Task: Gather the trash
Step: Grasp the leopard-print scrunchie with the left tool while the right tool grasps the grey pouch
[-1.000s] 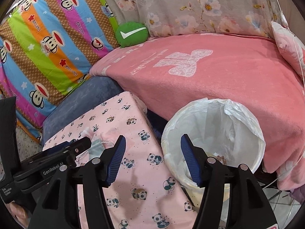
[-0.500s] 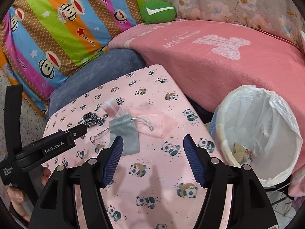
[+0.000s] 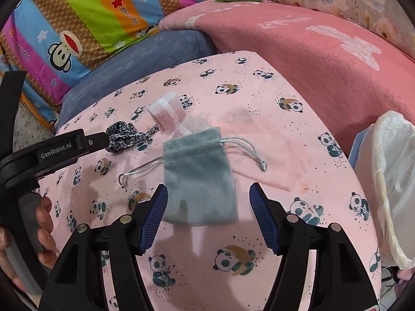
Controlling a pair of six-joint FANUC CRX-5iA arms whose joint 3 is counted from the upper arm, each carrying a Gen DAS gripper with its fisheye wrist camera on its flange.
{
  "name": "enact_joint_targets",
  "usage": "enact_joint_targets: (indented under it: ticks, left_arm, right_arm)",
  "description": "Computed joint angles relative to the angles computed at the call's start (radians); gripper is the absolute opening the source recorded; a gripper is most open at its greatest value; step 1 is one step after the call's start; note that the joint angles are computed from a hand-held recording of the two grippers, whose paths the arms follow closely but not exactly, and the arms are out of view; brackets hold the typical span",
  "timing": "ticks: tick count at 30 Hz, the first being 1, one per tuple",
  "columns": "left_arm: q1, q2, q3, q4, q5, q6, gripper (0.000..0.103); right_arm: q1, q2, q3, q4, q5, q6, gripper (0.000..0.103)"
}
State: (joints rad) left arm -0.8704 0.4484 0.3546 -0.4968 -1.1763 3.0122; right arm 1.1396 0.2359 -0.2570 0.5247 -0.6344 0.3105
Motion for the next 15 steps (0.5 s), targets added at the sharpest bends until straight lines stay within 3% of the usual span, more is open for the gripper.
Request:
enact_joint_targets:
  ticks: [5, 8, 10, 15]
  left_arm:
    - [0.02, 0.02, 0.001, 0.015, 0.04, -0.025, 0.076]
    - [0.03, 0.03, -0.004, 0.04, 0.065, -0.057, 0.059]
    - [0.036, 0.034, -0.01, 0.057, 0.078, -0.072, 0.045]
    - [0.017, 0.037, -0.002, 0.044, 0.063, -0.079, 0.029]
  right_arm:
    - [-0.003, 0.035, 0.013, -0.005, 0.002, 0.002, 0.063]
    - [0.005, 0.04, 0.009, 0.026, -0.013, -0.004, 0.059]
    - [0.013, 0.046, 0.012, 0.042, -0.029, -0.004, 0.047]
    - [0.02, 0.04, -0.003, 0.056, -0.029, -0.005, 0.027]
